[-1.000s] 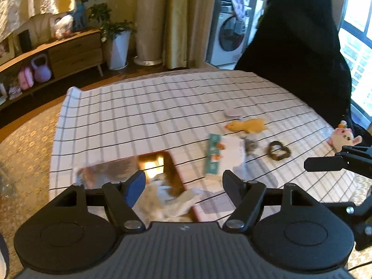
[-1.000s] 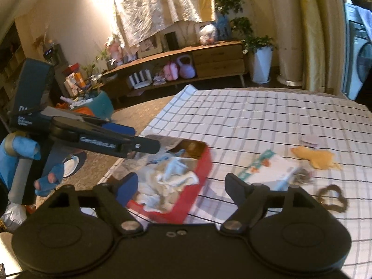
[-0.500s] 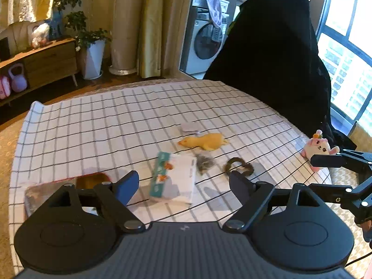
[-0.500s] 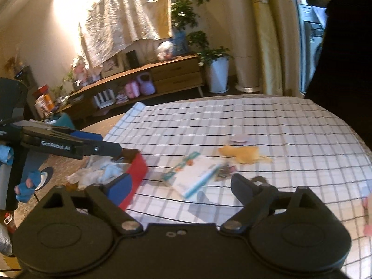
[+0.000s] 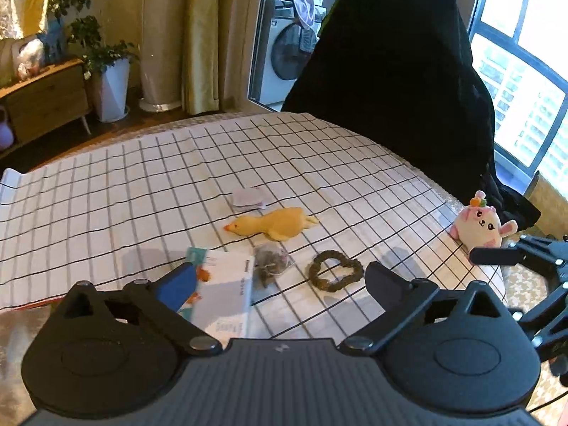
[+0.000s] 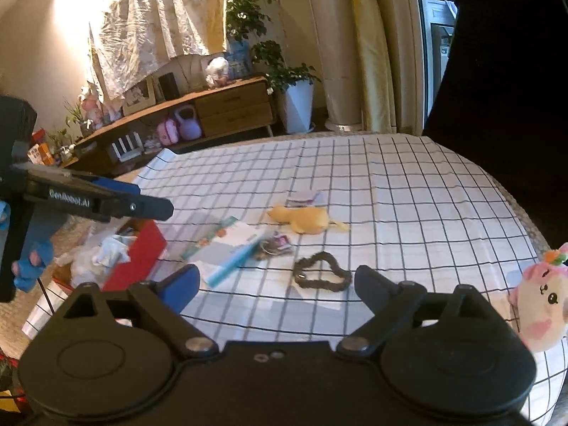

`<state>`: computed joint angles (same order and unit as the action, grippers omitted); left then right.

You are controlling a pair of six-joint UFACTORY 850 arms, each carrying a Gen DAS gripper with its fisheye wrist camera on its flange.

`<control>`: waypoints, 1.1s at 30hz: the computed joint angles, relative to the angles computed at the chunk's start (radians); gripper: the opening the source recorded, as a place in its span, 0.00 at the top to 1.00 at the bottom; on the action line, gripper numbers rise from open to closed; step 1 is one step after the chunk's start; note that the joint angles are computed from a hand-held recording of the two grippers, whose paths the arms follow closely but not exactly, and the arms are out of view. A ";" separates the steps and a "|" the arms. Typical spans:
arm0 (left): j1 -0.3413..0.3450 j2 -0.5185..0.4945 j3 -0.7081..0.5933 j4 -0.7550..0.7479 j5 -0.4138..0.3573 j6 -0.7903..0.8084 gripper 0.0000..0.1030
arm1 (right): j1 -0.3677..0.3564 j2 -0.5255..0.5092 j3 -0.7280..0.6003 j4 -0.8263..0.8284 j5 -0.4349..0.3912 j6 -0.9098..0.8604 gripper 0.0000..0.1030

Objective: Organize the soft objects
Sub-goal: 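Move both open tools back over the scrunchie and tea bag, then grasp the tea bag with the left tool while the right tool grasps the brown scrunchie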

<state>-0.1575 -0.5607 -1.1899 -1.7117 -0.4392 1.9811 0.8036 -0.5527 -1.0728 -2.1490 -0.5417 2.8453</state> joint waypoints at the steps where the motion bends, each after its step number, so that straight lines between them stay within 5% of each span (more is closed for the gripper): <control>1: -0.005 -0.012 -0.010 0.000 0.001 -0.008 0.01 | -0.005 -0.005 0.001 -0.012 0.005 0.006 0.09; 7: -0.042 -0.091 -0.080 0.019 0.029 -0.073 0.01 | -0.041 -0.043 -0.014 -0.057 0.051 0.010 0.09; 14: -0.086 -0.165 -0.129 -0.066 0.081 0.069 0.01 | -0.085 -0.085 -0.043 -0.141 0.106 -0.023 0.12; 25: -0.109 -0.285 -0.261 0.028 0.114 -0.043 0.01 | -0.140 -0.181 -0.138 -0.182 0.161 -0.077 0.13; 33: -0.118 -0.348 -0.323 0.025 0.129 -0.016 0.06 | -0.155 -0.252 -0.209 -0.189 0.182 -0.139 0.22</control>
<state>-0.2759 -0.9086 -1.5125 -1.6866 -0.3099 1.9654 0.6482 -0.8048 -1.2816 -2.3381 -0.3598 2.7064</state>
